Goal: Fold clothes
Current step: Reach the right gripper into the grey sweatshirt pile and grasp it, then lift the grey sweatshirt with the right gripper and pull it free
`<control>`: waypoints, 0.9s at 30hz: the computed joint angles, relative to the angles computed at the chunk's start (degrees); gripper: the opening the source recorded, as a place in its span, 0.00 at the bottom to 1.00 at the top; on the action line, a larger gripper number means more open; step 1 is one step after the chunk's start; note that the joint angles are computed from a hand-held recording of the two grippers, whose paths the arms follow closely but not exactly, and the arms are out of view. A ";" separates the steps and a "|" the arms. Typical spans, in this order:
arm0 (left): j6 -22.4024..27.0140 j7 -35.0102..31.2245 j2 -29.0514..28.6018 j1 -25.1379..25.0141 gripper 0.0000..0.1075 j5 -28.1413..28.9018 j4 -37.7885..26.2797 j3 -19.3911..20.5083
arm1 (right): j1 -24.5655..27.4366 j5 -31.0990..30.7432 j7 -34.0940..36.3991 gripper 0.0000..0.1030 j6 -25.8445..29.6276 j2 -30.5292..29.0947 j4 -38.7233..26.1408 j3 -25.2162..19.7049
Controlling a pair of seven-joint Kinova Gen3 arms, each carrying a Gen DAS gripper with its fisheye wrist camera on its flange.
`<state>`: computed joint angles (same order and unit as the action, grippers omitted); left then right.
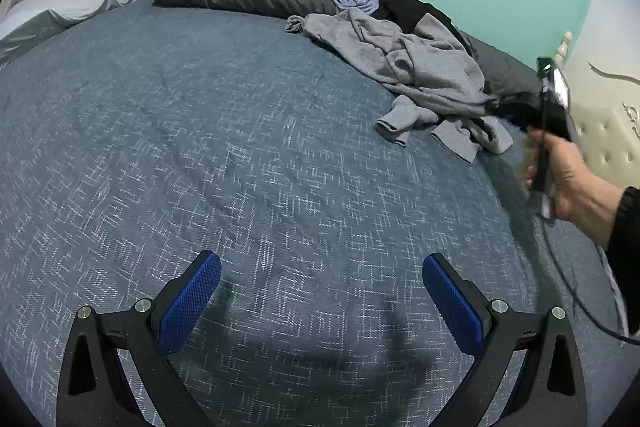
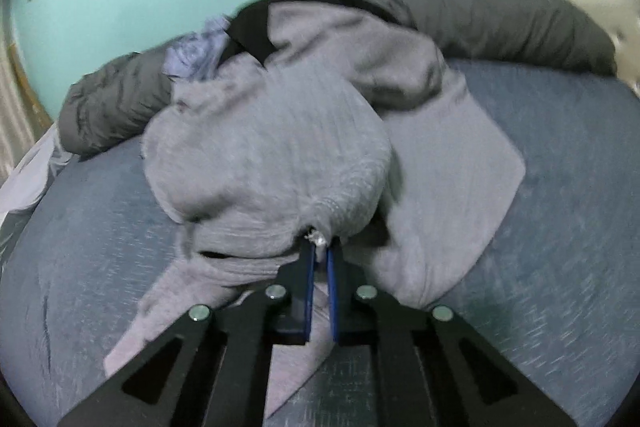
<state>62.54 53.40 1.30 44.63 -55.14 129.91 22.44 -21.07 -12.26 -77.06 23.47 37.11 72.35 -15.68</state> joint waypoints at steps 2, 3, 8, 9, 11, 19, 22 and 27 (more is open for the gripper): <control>1.22 0.63 0.14 0.45 0.95 0.02 -0.18 0.34 | 1.70 -0.53 2.09 0.05 -0.65 -2.08 1.97 -2.07; 1.95 1.02 0.25 0.77 0.95 -0.01 -0.30 0.53 | 3.50 -1.45 4.01 0.05 -0.75 -3.82 3.45 -4.10; 7.70 3.11 0.65 3.62 0.95 -0.05 -1.06 1.77 | 10.87 -7.88 12.85 0.04 -1.03 -12.56 9.60 -11.01; 8.85 3.31 0.84 3.87 0.95 0.00 -1.32 2.14 | 12.31 -9.69 14.52 0.04 -0.70 -14.32 10.45 -12.04; 11.54 4.53 0.96 5.17 0.95 0.40 -1.51 2.60 | 14.29 -12.98 17.16 0.04 0.21 -17.76 11.49 -13.00; 11.44 6.44 -1.93 5.55 0.95 0.67 0.42 3.42 | 22.85 -28.17 29.71 0.04 10.48 -31.67 9.32 -12.05; 12.53 6.78 -2.14 5.73 0.95 1.23 0.10 4.58 | 23.22 -30.35 31.99 0.04 14.63 -36.10 7.36 -8.98; 17.64 6.57 -0.76 8.72 0.95 1.92 -1.31 6.79 | 22.64 -35.22 32.11 0.04 21.23 -41.75 3.67 -2.25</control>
<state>80.18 59.96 0.54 53.35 -53.22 128.60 29.23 1.57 -47.48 -44.95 44.70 -4.63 76.03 -17.93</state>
